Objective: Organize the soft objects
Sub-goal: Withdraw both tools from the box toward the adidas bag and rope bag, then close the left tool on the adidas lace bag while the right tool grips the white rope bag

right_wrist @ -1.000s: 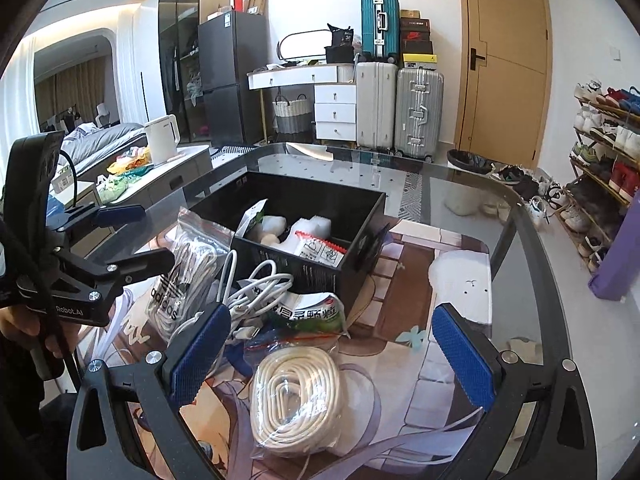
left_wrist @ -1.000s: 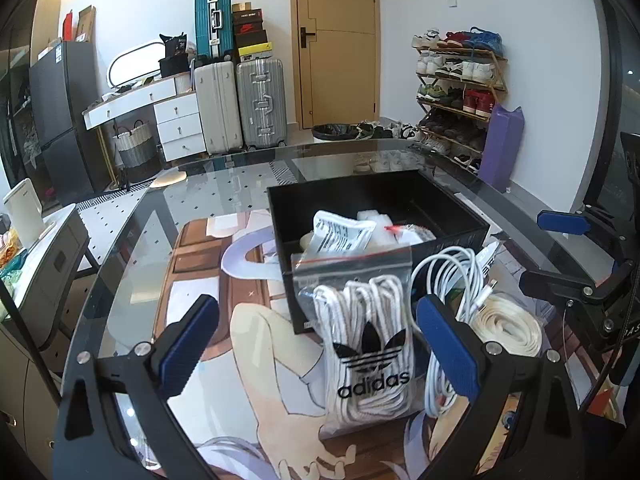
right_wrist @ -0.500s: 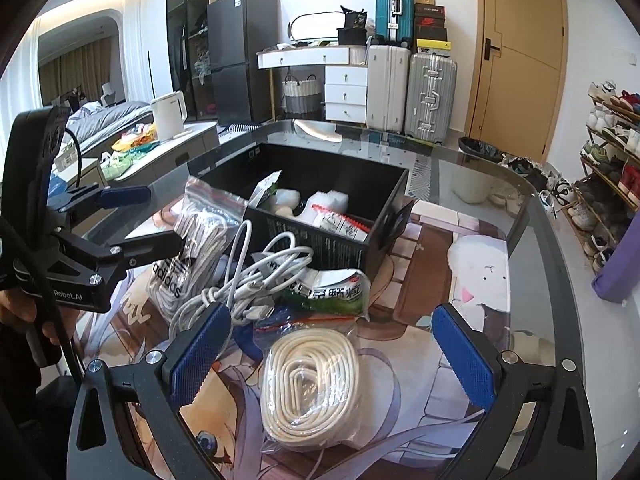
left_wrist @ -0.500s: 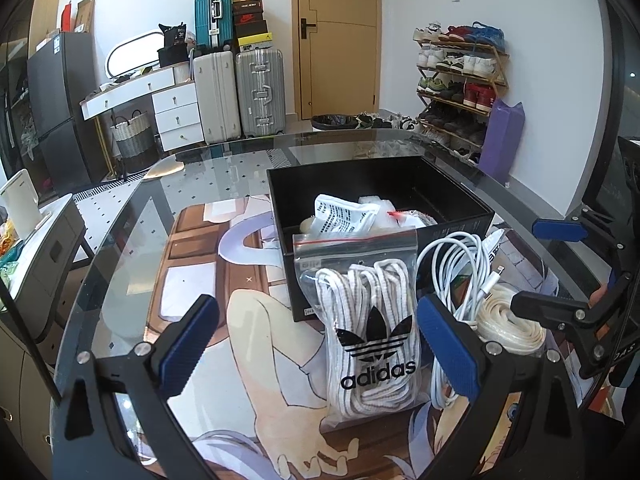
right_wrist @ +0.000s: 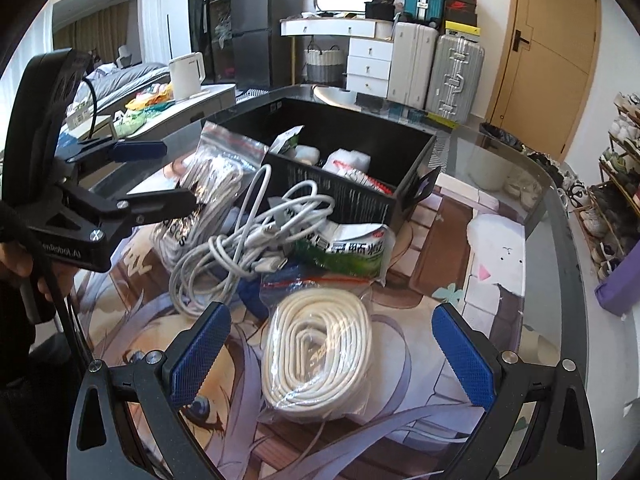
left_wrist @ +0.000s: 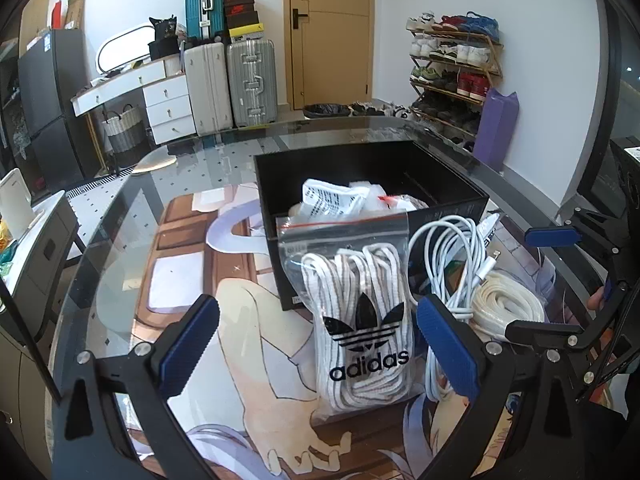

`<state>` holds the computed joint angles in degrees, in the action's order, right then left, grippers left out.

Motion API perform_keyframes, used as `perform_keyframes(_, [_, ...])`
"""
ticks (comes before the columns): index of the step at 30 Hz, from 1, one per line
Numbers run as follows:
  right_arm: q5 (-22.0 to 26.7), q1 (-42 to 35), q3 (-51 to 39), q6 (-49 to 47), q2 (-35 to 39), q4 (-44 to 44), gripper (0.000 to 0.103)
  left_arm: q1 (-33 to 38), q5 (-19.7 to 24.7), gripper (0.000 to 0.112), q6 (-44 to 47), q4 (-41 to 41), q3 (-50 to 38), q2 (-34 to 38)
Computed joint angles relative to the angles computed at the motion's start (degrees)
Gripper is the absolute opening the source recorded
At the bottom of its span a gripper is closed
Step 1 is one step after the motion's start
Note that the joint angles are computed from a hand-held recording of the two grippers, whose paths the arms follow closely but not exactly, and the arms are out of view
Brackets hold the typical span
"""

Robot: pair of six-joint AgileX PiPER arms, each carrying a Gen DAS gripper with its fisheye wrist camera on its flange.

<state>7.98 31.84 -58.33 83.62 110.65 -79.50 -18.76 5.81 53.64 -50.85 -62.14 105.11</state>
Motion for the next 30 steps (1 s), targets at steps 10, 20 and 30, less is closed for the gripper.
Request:
perform_keyframes(10, [-1.2, 0.2, -1.3, -18.2, 2.8, 17.7, 0.102, 0.2, 2.5, 0.100, -2.7, 2.5, -1.0, 1.1])
perform_keyframes(20, [-2.5, -1.2, -0.9, -25.0, 3.5, 24.6, 0.102, -1.0, 2.7, 0.100, -21.7, 20.4, -2.0, 2.2])
perform_keyframes(30, [-2.4, -1.8, -1.5, -42.9, 4.8, 43.3, 0.102, -1.1, 3.6, 0.100, -34.5, 32.0, -3.1, 3.6])
